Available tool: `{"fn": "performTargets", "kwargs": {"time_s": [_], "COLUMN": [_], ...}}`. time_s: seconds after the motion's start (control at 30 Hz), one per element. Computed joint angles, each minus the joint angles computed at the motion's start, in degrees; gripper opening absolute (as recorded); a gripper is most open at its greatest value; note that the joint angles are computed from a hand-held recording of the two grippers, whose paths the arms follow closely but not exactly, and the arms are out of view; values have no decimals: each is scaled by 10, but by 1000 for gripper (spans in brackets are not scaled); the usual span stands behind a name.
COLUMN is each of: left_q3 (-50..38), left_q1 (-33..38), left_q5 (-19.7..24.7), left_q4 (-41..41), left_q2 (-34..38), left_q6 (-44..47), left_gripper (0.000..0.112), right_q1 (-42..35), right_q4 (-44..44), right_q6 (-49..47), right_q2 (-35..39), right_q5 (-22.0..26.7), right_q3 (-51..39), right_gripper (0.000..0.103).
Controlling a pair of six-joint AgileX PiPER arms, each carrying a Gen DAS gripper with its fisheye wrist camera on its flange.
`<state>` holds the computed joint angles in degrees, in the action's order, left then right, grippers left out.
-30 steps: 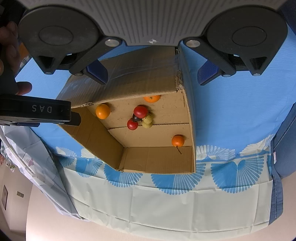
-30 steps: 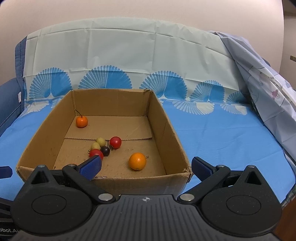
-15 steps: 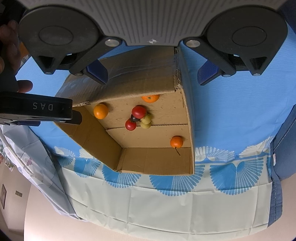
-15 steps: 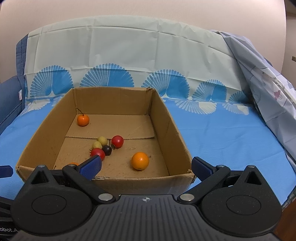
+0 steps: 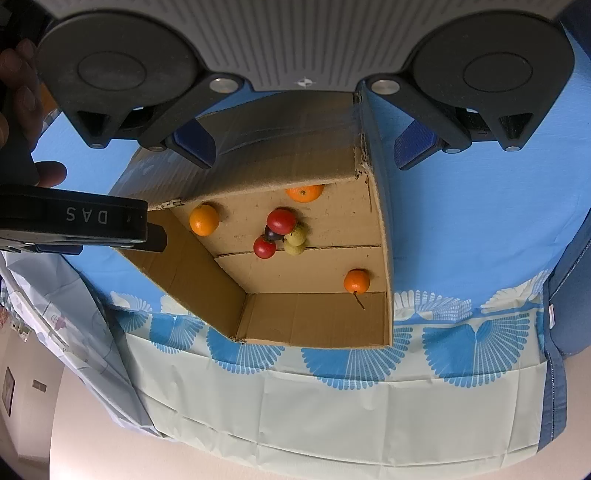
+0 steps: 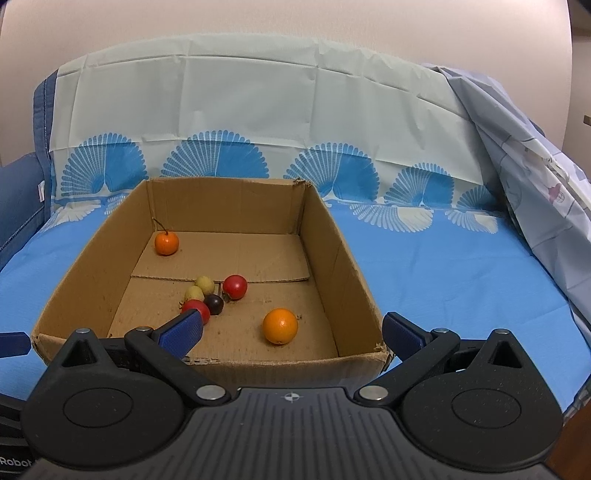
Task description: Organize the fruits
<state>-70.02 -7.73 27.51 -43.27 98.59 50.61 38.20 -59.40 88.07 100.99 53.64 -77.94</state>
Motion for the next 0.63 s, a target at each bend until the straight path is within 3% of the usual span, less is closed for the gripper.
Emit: {"fn": "performTargets", "kwargs": {"time_s": [0.47,0.5,0.63], "left_q3": [-3,1,11], "left_q1": [4,5,14], "left_q5": [-1,-4,-7], "left_q4": [-45,-62,-134], "left_q2": [4,3,-3], "left_q6": [37,56,132], "left_gripper": [103,103,103], "right_q1": [-18,-20,-37], "right_q4": [-26,-42,-182], "right_q6": [54,64,174], "right_q2": [-26,-32,-50], "right_q5": [-25,-20,79], "right_q3": [25,31,63], "right_gripper": [102,102,102]}}
